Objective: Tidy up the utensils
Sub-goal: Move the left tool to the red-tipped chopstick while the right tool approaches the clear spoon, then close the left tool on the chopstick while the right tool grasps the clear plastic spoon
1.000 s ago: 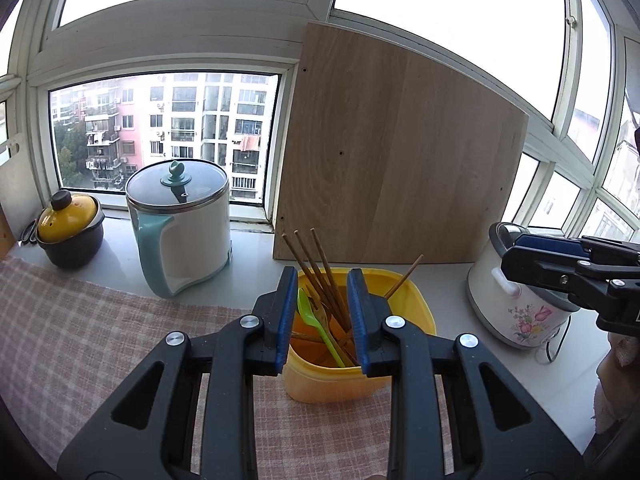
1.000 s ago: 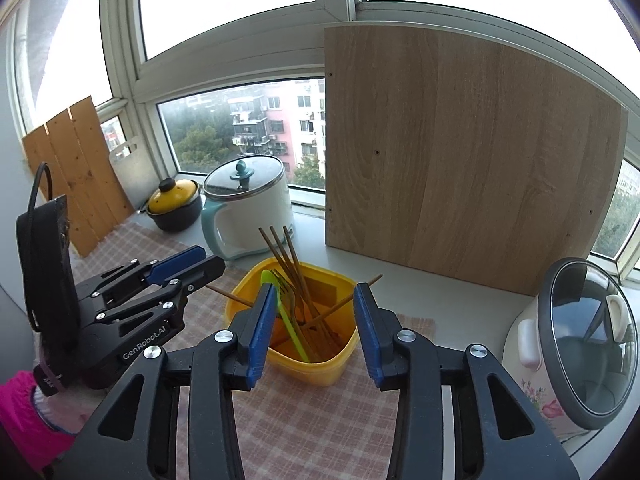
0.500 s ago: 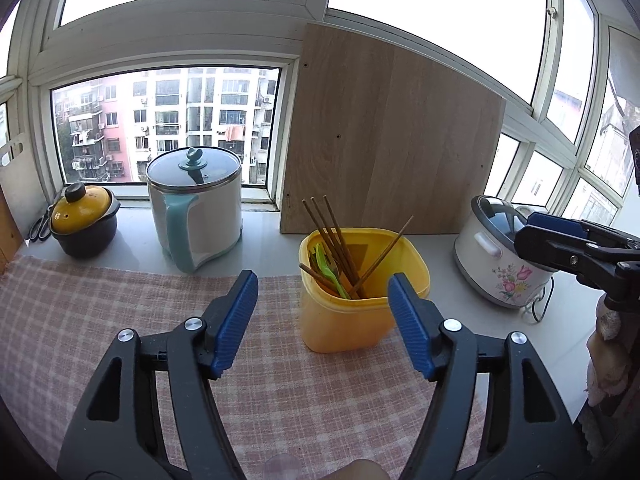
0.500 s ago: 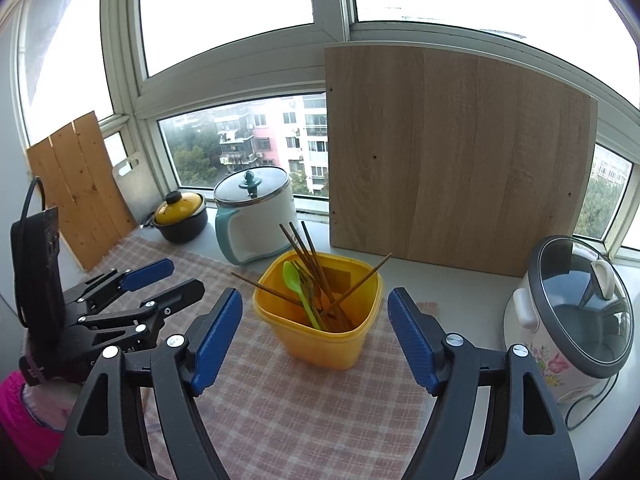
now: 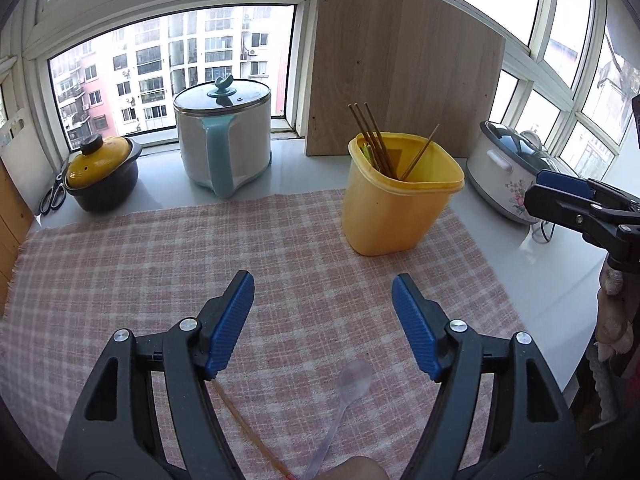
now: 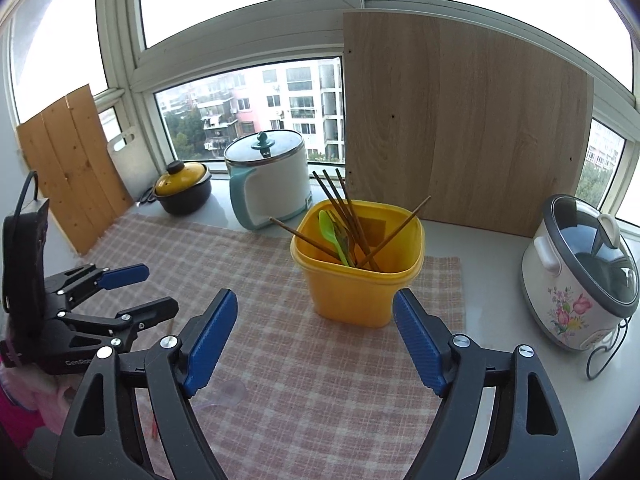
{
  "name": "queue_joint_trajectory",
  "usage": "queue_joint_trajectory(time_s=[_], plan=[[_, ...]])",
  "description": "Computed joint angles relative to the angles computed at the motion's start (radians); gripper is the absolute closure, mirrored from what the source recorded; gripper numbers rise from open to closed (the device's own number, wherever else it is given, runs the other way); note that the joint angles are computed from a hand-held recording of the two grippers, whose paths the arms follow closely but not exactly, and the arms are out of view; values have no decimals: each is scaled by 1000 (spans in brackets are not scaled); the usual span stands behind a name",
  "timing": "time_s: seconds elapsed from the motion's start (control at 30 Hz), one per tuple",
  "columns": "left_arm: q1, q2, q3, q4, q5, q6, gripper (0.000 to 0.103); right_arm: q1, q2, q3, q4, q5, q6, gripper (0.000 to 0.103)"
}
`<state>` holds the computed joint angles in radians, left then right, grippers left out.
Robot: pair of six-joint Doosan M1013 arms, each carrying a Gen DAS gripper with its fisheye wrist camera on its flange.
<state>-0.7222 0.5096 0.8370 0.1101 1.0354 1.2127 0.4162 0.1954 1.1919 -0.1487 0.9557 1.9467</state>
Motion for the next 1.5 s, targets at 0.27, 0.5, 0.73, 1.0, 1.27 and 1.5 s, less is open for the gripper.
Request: queue_joint_trajectory(time_s=[0.27, 0.5, 0.73, 1.0, 1.27, 1.5], plan=[[32, -53, 95, -33, 1, 50, 29, 51, 8, 17, -14, -5, 87, 23], [67, -80, 149, -80, 16, 87, 29, 93, 53, -20, -2, 81, 128, 23], [102, -93, 195, -157, 43, 110, 29, 102, 85, -14, 86, 129, 204, 23], [118, -90, 231, -199, 68, 116, 30, 91, 108, 20, 191, 181, 254, 24], [128, -92, 265, -252, 75, 121, 34, 75, 132, 30, 316, 226, 245, 45], [155, -98, 301, -325, 82, 108, 45, 72, 142, 43, 402, 241, 270, 63]])
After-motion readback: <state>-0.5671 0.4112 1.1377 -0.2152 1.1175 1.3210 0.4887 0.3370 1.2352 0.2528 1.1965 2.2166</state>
